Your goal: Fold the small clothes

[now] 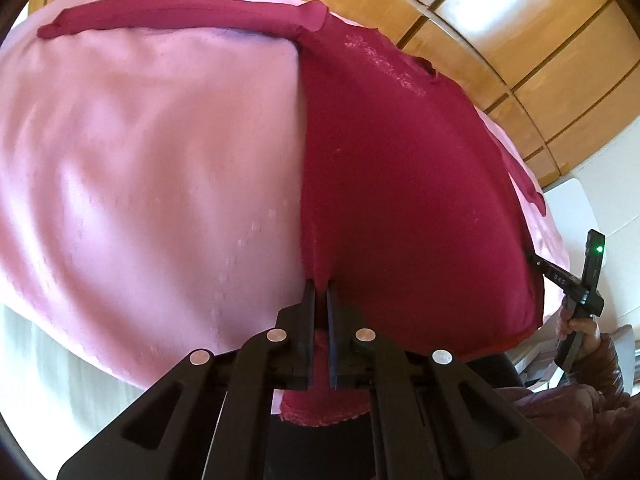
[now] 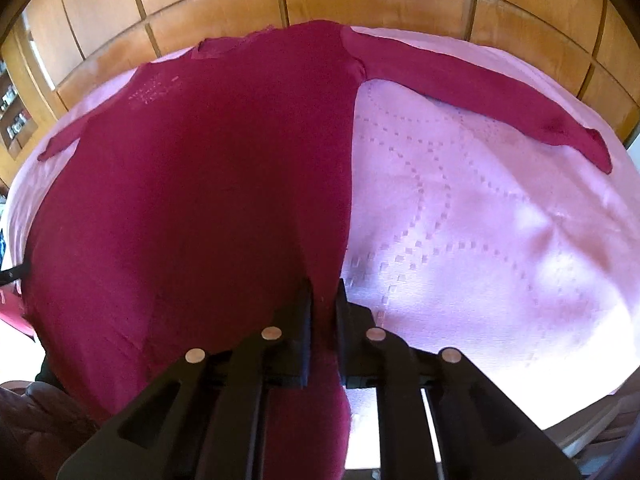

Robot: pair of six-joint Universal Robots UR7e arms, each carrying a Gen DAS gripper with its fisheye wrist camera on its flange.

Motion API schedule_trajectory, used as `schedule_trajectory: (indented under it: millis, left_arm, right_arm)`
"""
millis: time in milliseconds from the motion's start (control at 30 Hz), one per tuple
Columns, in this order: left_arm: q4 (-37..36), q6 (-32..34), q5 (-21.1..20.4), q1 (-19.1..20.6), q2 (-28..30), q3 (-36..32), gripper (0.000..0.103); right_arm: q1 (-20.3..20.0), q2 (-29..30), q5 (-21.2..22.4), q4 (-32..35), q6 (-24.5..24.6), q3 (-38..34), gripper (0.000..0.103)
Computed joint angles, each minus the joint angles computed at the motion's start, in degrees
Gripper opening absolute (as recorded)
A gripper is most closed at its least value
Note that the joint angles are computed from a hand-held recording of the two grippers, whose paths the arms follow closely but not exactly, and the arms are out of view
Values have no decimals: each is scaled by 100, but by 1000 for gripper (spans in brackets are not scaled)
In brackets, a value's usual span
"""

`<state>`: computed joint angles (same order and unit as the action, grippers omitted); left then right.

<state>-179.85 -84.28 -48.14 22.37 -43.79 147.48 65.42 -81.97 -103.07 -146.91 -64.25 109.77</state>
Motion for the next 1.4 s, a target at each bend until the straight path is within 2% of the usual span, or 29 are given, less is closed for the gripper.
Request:
schedule_trajectory:
  millis: [100, 167, 200, 233, 267, 300, 333, 367, 400, 500, 533, 600, 667, 733, 800, 900, 967, 1033, 1067, 1167, 1300, 1400]
  left_arm:
    - [412, 9, 234, -103, -271, -68, 4]
    - [782, -7, 448, -112, -435, -158, 4]
    - [965, 50, 576, -89, -497, -258, 4]
    - [1072, 162, 673, -56, -507, -369, 4]
    - [1137, 371, 771, 21, -493, -512, 4]
    - [1252, 632, 896, 121, -451, -701, 15]
    - [1298, 774, 974, 198, -389, -844, 25]
    - [1253, 935, 1074, 302, -300, -991, 44]
    - [1108, 1100, 1153, 380, -161, -1140, 52]
    - [279, 1870, 1167, 713, 261, -1532, 52]
    - [90, 2062, 1150, 812, 386, -1668, 52]
    - [-187, 2462, 1048, 979, 611, -1943, 52]
    - [-145, 2689, 947, 1089, 738, -2174, 52]
    - [-66, 2892, 789, 1184, 825, -2348, 52]
    - [38, 3004, 657, 1253, 847, -2440, 52]
    - [176, 3139, 444, 1327, 861, -2500, 52]
    - [352, 3110, 396, 1352, 869, -2525, 52]
    - [444, 3073, 367, 1381, 887, -2556, 52]
    - [438, 3058, 360, 1388, 891, -2557, 52]
    - [284, 3068, 340, 1427, 902, -2540, 52]
    - [-19, 3143, 264, 1520, 905, -2515, 52]
    - [-297, 3143, 224, 1557, 892, -2458, 52]
  right_arm:
    - [6, 37, 42, 431, 171, -227, 13]
    - [6, 63, 113, 751, 375, -431, 27]
    - [-18, 43, 285, 902, 535, -543, 45]
    - [-54, 38, 496, 985, 681, -664, 54]
    - [-99, 73, 720, 1102, 921, -860, 56]
    - [-131, 126, 853, 1181, 1141, -1030, 57]
    - [-175, 227, 1001, 1256, 1470, -1270, 58]
    - [-220, 342, 1127, 1318, 1790, -1515, 58]
    - [-285, 520, 1292, 1348, 2218, -1849, 58]
    - [-408, 1050, 1547, 1267, 3279, -2722, 55]
    - [-445, 1242, 1629, 1312, 3630, -3037, 48]
    - [-479, 1720, 1616, 1316, 4376, -3766, 41]
    - [-472, 2089, 1522, 1362, 4769, -4334, 37]
    - [-465, 2557, 1430, 1497, 5243, -5084, 36]
    - [-436, 2958, 1324, 1657, 5516, -5742, 36]
    - [-399, 3498, 1129, 2053, 5734, -6652, 37]
    - [-366, 3834, 956, 2267, 5797, -7260, 32]
    - [-289, 4208, 690, 2494, 5623, -7976, 9]
    - [-193, 4322, 478, 2483, 5414, -8189, 6]
    - [-52, 4159, 477, 2165, 4852, -7964, 4]
    - [298, 3428, 928, 1616, 3851, -6777, 4]
    - [603, 3016, 1200, 1421, 3314, -5878, 4]
